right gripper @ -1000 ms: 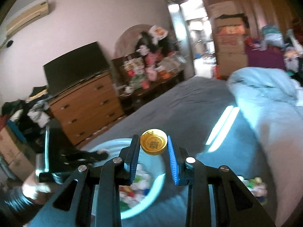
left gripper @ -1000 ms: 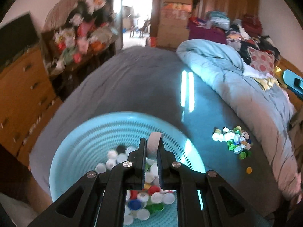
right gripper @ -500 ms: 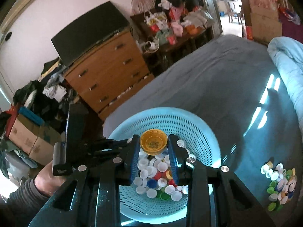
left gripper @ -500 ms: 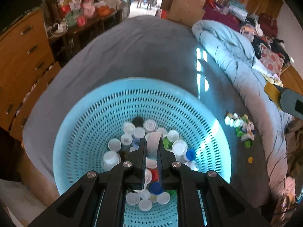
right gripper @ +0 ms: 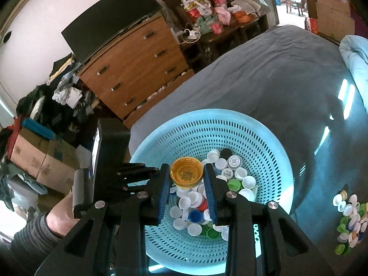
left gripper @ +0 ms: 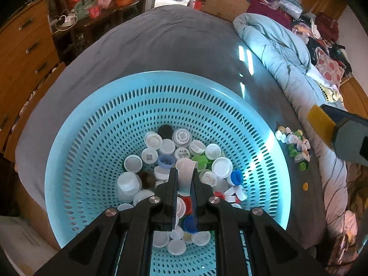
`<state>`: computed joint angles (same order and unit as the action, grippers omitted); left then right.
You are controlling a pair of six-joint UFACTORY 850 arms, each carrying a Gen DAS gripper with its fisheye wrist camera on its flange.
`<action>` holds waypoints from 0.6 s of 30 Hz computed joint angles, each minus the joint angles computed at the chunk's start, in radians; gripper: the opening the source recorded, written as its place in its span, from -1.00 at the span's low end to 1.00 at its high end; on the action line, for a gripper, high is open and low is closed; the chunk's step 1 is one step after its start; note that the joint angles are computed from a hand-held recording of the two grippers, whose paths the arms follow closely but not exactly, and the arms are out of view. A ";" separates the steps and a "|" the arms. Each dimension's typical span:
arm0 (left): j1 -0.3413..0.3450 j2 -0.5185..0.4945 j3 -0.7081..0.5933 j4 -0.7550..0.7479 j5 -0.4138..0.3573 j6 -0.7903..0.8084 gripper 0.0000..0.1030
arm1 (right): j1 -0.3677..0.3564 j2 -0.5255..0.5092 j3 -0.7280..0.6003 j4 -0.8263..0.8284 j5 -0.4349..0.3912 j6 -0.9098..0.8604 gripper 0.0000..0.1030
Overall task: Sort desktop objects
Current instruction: 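Carry the white and yellow caps over the basket and open both tools, then move both tools back to the cap pile on the bed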
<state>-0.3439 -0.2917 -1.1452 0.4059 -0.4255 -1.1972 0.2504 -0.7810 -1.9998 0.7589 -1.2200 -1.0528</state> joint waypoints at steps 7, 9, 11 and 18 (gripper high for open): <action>0.008 -0.001 0.009 0.026 0.003 -0.062 0.32 | -0.005 -0.049 -0.061 0.010 -0.107 0.041 -0.13; 0.000 0.015 0.029 0.136 0.013 -0.198 1.00 | -0.020 -0.063 -0.070 0.060 -0.142 0.057 0.68; -0.003 0.019 0.032 0.144 0.020 -0.209 0.99 | -0.037 -0.095 -0.104 0.111 -0.200 0.093 0.68; -0.008 0.007 0.017 0.095 0.014 -0.184 0.99 | -0.079 -0.153 -0.159 0.224 -0.352 0.164 0.68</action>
